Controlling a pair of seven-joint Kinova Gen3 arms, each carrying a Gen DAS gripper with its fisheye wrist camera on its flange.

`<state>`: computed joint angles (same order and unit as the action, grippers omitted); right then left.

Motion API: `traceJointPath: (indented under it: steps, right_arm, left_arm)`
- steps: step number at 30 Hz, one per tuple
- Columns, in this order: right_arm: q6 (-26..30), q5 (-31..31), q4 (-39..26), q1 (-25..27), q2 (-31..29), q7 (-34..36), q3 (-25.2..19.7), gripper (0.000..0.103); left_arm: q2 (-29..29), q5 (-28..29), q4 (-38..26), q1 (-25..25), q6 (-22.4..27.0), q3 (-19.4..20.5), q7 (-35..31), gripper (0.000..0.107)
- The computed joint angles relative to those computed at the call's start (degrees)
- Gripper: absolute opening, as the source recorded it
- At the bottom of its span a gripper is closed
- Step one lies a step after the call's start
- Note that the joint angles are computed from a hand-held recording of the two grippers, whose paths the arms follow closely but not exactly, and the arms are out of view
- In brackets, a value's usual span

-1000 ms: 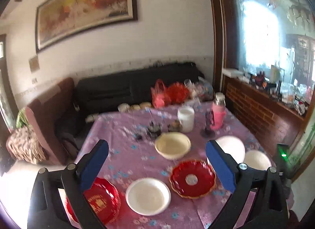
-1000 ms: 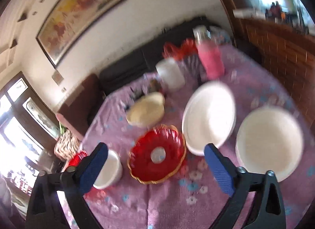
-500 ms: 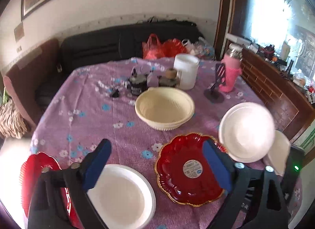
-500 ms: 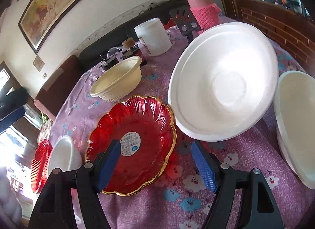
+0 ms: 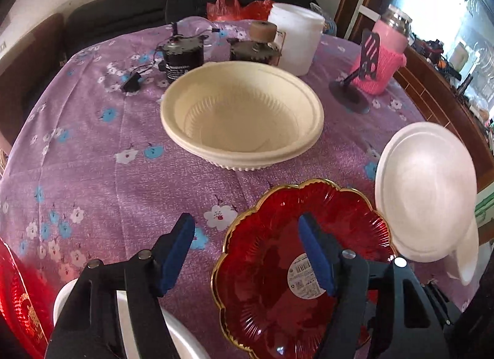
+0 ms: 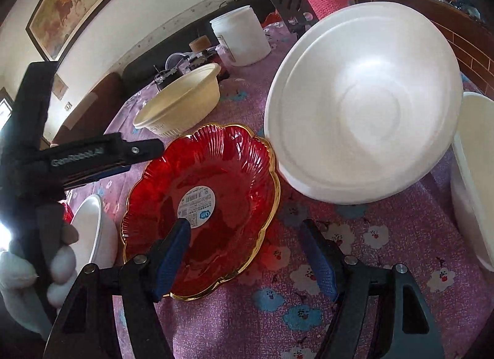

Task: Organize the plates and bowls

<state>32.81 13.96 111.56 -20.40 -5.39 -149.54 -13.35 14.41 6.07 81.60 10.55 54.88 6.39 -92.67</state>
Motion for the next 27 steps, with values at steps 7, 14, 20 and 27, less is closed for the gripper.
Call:
traceJointPath:
  steps: [7, 14, 20, 27]
  right_arm:
    - [-1.8, -1.6, 0.8, 0.2, -0.2, 1.2, 0.7, 0.065]
    - [-1.6, -0.8, 0.6, 0.5, -0.1, -0.1, -0.1, 0.065]
    - [-1.5, 0.0, 0.0, 0.0, 0.4, -0.5, -0.4, 0.064]
    - [0.8, 4.5, -0.4, -0.5, 0.7, -6.3, -1.2, 0.026]
  left_arm:
    - [3.1, -0.2, -2.1, 0.5, 2.6, 0.4, -0.6, 0.069]
    - [3.7, -0.9, -2.3, 1.5, 3.4, 0.3, -1.1, 0.058]
    - [3.6, -1.0, -2.2, 1.5, 3.9, 0.4, -1.2, 0.034]
    - [2.8, -1.5, -1.5, 1.5, 3.9, -0.1, -0.4, 0.032]
